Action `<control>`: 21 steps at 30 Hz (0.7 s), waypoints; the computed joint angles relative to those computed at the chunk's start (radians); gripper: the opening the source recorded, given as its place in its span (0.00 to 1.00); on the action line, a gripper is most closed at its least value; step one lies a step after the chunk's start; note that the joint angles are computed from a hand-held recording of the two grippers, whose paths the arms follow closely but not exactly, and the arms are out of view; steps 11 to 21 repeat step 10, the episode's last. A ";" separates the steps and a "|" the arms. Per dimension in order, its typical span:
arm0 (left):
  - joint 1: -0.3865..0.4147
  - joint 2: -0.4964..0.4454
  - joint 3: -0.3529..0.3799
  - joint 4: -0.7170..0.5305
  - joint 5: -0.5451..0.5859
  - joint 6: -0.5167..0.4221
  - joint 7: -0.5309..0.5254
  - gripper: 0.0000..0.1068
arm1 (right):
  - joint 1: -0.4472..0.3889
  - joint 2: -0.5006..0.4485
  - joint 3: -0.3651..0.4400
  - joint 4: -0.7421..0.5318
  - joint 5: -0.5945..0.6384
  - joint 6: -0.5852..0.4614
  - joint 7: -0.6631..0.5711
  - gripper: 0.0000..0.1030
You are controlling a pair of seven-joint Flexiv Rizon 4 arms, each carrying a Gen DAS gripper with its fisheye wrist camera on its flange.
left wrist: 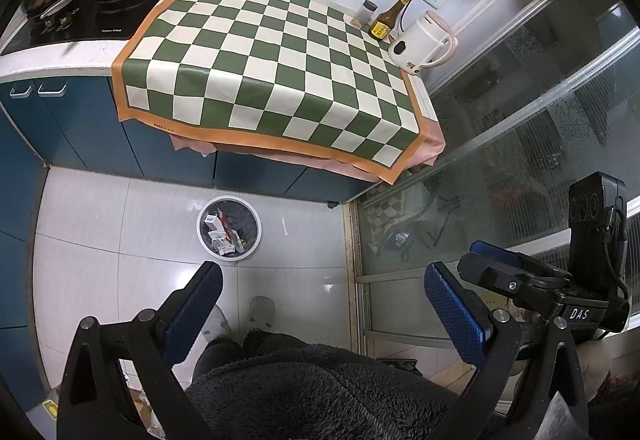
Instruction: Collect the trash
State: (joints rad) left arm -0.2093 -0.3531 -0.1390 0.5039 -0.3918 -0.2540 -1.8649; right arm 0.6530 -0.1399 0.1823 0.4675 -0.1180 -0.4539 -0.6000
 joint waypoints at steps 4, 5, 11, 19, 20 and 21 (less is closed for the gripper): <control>0.000 -0.004 0.000 -0.007 0.000 -0.005 0.000 0.96 | 0.001 0.000 0.000 0.001 -0.002 0.001 0.001 1.00; 0.000 -0.004 0.000 -0.007 0.000 -0.006 -0.001 0.96 | 0.001 0.001 0.001 0.002 -0.001 0.002 0.001 1.00; -0.002 -0.036 -0.003 -0.073 0.005 -0.029 -0.015 0.96 | 0.007 -0.007 -0.001 -0.010 -0.005 -0.001 0.004 1.00; -0.002 -0.036 -0.003 -0.073 0.005 -0.029 -0.015 0.96 | 0.007 -0.007 -0.001 -0.010 -0.005 -0.001 0.004 1.00; -0.002 -0.036 -0.003 -0.073 0.005 -0.029 -0.015 0.96 | 0.007 -0.007 -0.001 -0.010 -0.005 -0.001 0.004 1.00; -0.002 -0.036 -0.003 -0.073 0.005 -0.029 -0.015 0.96 | 0.007 -0.007 -0.001 -0.010 -0.005 -0.001 0.004 1.00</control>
